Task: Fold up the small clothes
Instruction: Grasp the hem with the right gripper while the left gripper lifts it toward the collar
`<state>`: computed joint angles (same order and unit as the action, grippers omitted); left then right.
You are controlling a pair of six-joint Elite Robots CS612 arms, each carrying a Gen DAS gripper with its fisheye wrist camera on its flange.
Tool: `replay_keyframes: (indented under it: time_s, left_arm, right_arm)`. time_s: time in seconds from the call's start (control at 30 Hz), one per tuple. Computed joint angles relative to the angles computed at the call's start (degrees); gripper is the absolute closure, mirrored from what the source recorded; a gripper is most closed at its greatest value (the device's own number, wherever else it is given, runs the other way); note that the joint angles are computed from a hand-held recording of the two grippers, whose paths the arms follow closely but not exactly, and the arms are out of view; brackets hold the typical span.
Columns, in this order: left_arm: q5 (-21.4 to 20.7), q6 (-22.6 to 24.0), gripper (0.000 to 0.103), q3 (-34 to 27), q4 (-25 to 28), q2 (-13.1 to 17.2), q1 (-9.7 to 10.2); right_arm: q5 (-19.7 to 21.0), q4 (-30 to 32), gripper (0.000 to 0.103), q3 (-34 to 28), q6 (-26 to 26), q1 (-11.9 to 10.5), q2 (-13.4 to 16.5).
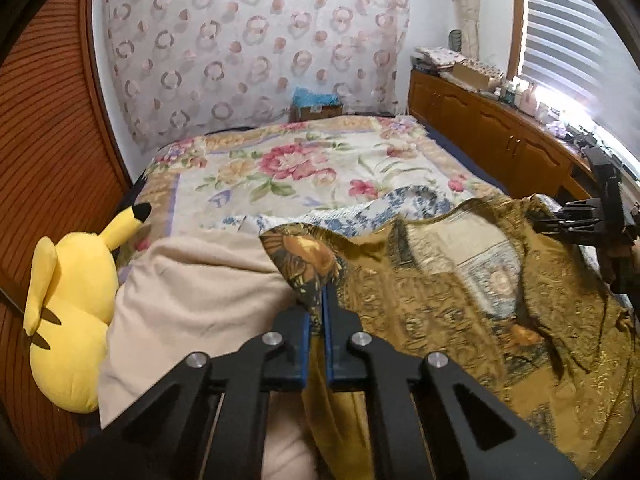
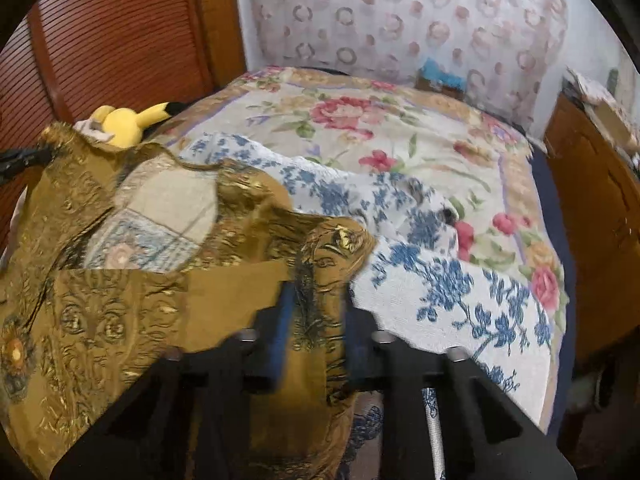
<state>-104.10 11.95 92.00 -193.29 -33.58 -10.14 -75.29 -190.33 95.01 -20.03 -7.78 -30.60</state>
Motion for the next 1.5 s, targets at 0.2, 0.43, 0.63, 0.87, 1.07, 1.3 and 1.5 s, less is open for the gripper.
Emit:
replay_keyframes:
  time_s: [0.2,0.43,0.63,0.87,1.07,1.3,1.5]
  left_arm:
    - [-3.51,0.24,0.101,3.96,-4.66,-2.67,0.0]
    - [-7.04,0.51,0.102,11.07,-11.3,-6.73,0.29]
    - [-8.7,0.83,0.102,17.83,-16.88,-9.61,0.84]
    - [-9.92,0.67,0.102,24.91,-22.73,-11.07,1.68]
    - [-11.52,-2.48,0.102,30.65,-28.71,-10.32,3.62]
    - [-12.44,-6.46,0.102,35.33,-33.98,-9.02,6.39]
    - [-12.55,-7.32,0.102,39.27,-38.84,-8.17,8.19]
  right_arm:
    - [1.3,-7.76,0.099,2.98,1.57,-0.16,-1.35]
    - [3.12,-16.59,0.1,9.68,2.8,-0.8,-5.03]
    - [4.72,-22.59,0.1,16.46,3.05,-1.33,-7.85]
    - [6.77,-28.63,0.101,23.73,3.24,-2.2,-9.5]
    - [6.67,-31.68,0.101,30.65,1.82,-2.85,-10.3]
    - [9.39,-37.58,0.102,38.32,1.27,-3.76,-9.42]
    - [10.16,-41.24,0.102,42.05,1.26,-4.85,-8.5]
